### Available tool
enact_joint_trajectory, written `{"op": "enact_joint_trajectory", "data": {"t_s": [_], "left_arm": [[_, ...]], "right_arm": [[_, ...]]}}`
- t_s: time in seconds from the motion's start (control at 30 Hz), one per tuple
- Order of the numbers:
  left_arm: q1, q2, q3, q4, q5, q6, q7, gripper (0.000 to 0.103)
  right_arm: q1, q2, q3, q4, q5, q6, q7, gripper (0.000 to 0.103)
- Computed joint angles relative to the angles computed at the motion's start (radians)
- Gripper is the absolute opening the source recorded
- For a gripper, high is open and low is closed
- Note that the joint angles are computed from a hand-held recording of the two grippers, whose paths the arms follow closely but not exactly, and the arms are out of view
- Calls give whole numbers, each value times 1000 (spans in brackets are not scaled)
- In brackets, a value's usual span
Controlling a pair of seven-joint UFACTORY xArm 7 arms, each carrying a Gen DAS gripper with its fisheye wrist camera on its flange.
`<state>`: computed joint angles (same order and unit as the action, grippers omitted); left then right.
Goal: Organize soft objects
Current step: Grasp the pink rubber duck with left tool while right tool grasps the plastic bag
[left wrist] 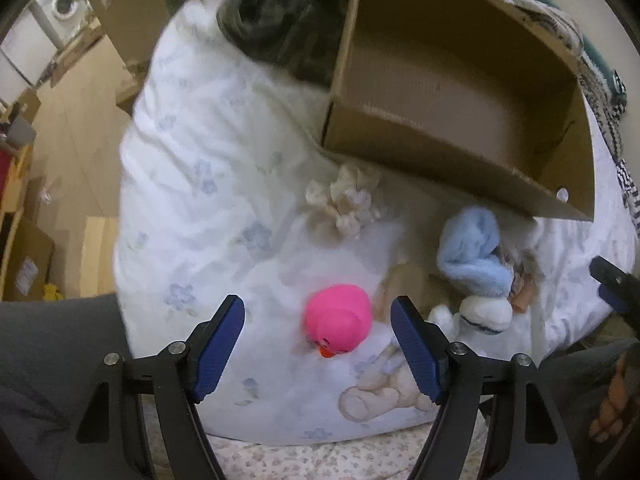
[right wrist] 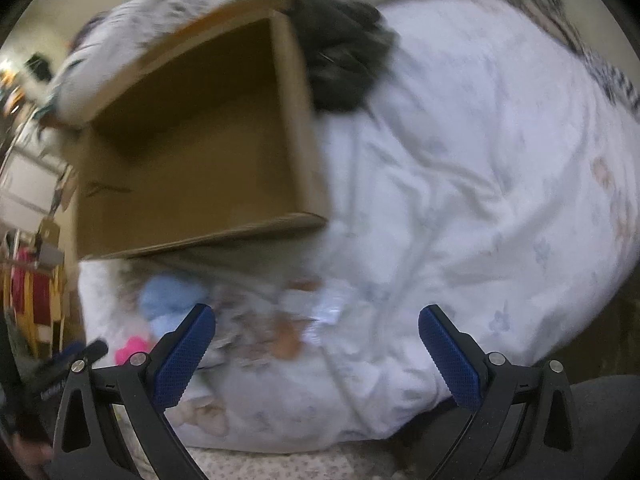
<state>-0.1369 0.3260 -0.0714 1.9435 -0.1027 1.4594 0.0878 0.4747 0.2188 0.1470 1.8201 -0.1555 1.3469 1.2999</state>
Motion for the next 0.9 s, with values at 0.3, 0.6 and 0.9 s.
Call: {"op": "enact_joint_trajectory", "data": {"t_s": [0.3, 0.6, 0.9], "left_arm": [[-8, 55, -7, 15, -15, 50, 0, 54], [-11, 93, -8, 55, -22, 73, -13, 34], [-5, 81, -7, 75, -21, 65, 7, 25]], "right_arm": [[-60, 39, 6, -89, 172, -176, -85, 81], [-44, 139, -10, 21, 169, -105, -141, 40], [-10, 124, -24, 27, 111, -111, -124, 24]]}}
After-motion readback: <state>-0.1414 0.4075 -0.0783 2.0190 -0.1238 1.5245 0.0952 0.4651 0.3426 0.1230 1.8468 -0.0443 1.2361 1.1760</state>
